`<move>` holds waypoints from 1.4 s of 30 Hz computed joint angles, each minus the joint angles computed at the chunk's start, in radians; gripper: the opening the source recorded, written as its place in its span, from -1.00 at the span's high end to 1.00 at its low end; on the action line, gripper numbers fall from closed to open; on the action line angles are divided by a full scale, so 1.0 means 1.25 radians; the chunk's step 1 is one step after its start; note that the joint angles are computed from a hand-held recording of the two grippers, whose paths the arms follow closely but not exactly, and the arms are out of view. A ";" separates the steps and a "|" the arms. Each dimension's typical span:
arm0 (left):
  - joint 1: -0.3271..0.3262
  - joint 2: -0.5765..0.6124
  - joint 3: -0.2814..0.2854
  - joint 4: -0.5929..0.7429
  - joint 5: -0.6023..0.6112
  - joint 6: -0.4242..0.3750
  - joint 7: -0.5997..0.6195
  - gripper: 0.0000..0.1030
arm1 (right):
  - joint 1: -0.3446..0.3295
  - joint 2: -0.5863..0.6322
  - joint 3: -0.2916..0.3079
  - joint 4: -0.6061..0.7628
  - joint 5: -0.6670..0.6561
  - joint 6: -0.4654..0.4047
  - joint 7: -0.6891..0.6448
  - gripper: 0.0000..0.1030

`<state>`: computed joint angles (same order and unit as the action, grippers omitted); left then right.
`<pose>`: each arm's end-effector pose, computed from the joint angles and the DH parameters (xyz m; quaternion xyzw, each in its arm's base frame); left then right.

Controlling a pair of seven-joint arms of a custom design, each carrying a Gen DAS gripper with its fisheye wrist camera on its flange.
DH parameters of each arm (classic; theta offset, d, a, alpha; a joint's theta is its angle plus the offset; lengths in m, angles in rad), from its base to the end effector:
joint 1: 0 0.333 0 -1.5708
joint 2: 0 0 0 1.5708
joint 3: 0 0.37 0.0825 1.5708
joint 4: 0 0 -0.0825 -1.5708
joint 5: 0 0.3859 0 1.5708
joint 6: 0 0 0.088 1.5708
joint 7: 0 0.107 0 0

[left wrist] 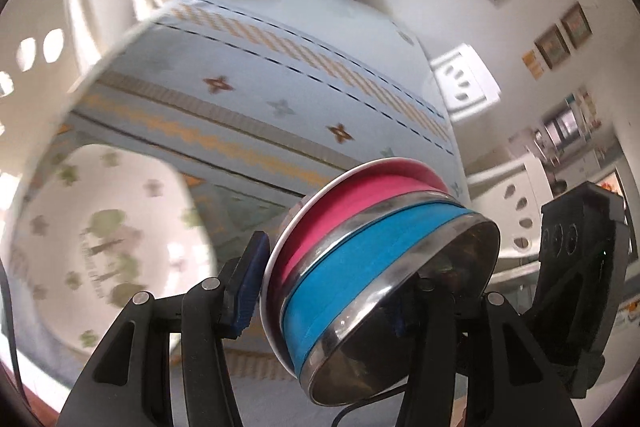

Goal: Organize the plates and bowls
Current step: 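Lower the bowl stack onto the floral plates and open both tools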

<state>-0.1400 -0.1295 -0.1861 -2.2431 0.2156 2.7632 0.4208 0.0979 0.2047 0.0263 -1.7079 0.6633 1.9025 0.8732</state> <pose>0.5090 -0.1862 0.5476 -0.8457 0.4229 -0.3110 0.0958 0.6290 0.1221 0.5338 -0.8397 0.4459 0.1525 0.2697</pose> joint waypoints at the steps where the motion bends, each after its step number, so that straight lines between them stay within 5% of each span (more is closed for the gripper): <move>1: 0.006 -0.026 0.003 -0.022 0.003 -0.003 -0.013 0.07 | 0.006 -0.002 0.005 0.002 -0.004 -0.005 0.002 0.08; 11: 0.018 -0.215 0.091 -0.201 -0.100 -0.043 0.078 0.07 | 0.116 -0.022 0.054 -0.016 -0.052 -0.006 0.054 0.08; 24: -0.052 -0.228 0.235 -0.282 -0.358 -0.029 0.410 0.09 | 0.198 -0.006 0.067 -0.049 -0.136 0.013 0.253 0.08; 36: -0.045 -0.195 0.280 -0.254 -0.614 -0.058 0.702 0.11 | 0.189 0.024 0.064 -0.019 -0.109 0.009 0.383 0.06; 42: 0.020 -0.226 0.237 -0.245 -0.583 -0.063 0.731 0.11 | 0.188 -0.009 0.065 -0.031 -0.123 0.037 0.382 0.06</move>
